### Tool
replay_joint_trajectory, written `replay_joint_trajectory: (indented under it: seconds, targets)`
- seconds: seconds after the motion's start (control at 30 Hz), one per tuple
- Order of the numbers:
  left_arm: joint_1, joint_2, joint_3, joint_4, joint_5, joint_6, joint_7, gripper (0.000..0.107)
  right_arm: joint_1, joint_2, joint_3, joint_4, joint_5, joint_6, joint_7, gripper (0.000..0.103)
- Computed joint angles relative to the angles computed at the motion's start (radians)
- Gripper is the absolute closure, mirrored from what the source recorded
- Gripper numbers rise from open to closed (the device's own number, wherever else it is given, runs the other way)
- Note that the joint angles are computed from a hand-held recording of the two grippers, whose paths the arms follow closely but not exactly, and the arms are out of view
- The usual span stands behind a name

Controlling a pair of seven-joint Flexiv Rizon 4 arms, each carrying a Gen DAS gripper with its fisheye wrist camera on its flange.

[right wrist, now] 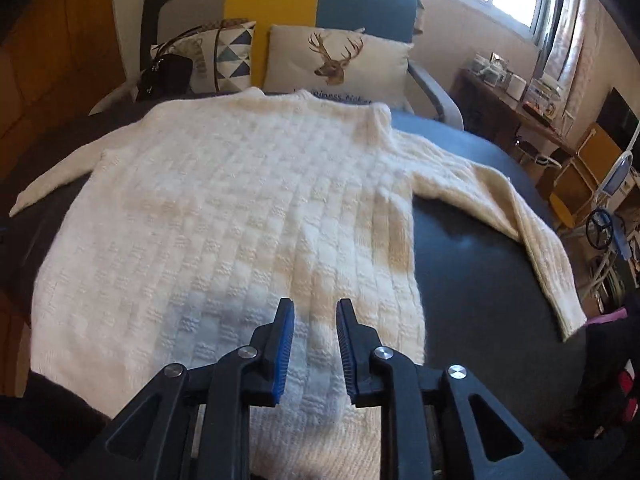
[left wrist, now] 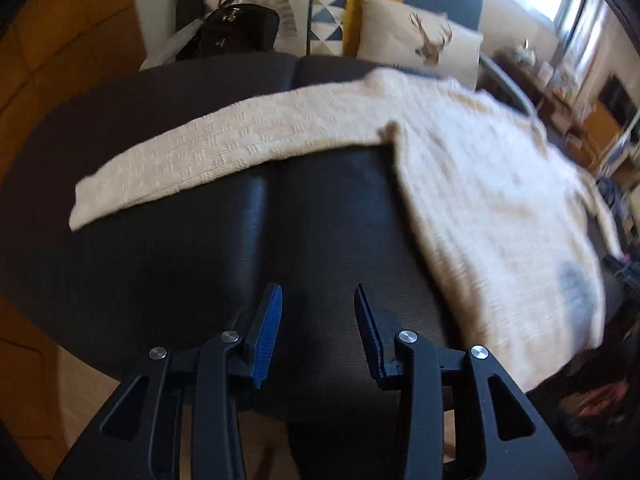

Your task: Fold clothes

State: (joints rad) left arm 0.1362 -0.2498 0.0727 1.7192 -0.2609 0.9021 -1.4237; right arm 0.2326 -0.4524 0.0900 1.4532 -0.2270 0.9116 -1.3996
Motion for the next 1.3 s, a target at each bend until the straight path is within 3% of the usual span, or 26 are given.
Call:
replay_joint_trajectory:
  seconds: [0.1, 0.17, 0.27, 0.4, 0.67, 0.87, 1.07, 1.3]
  targets:
    - [-0.01, 0.002, -0.048, 0.029, -0.089, 0.09, 0.072, 0.066, 0.038, -0.019, -0.032, 0.001, -0.064, 0.024, 0.044, 0.082]
    - [-0.047, -0.023, -0.06, 0.006, -0.061, 0.152, 0.078, 0.066, 0.086, -0.027, -0.089, 0.008, -0.161, 0.027, 0.148, 0.082]
    - [-0.1, -0.072, -0.074, -0.069, -0.002, 0.149, 0.076, 0.059, 0.082, -0.053, -0.096, -0.026, -0.186, 0.022, 0.212, 0.082]
    - [-0.171, -0.15, -0.066, -0.199, 0.103, 0.107, 0.046, 0.059, 0.078, -0.05, -0.111, -0.028, -0.235, 0.023, 0.261, 0.08]
    - [-0.234, -0.19, -0.068, -0.261, 0.179, 0.117, 0.041, 0.059, 0.053, -0.061, -0.105, -0.053, -0.258, 0.011, 0.269, 0.08]
    - [-0.251, -0.189, -0.033, -0.269, 0.211, 0.124, -0.048, 0.059, 0.064, -0.094, -0.101, -0.099, -0.259, 0.0, 0.257, 0.08]
    - [-0.269, -0.198, 0.015, -0.297, 0.281, 0.134, -0.201, 0.059, 0.087, -0.092, -0.091, -0.099, -0.266, 0.015, 0.232, 0.08]
    - [-0.258, -0.196, 0.006, -0.295, 0.305, 0.135, -0.231, 0.059, 0.099, -0.092, -0.09, -0.109, -0.263, 0.018, 0.223, 0.08]
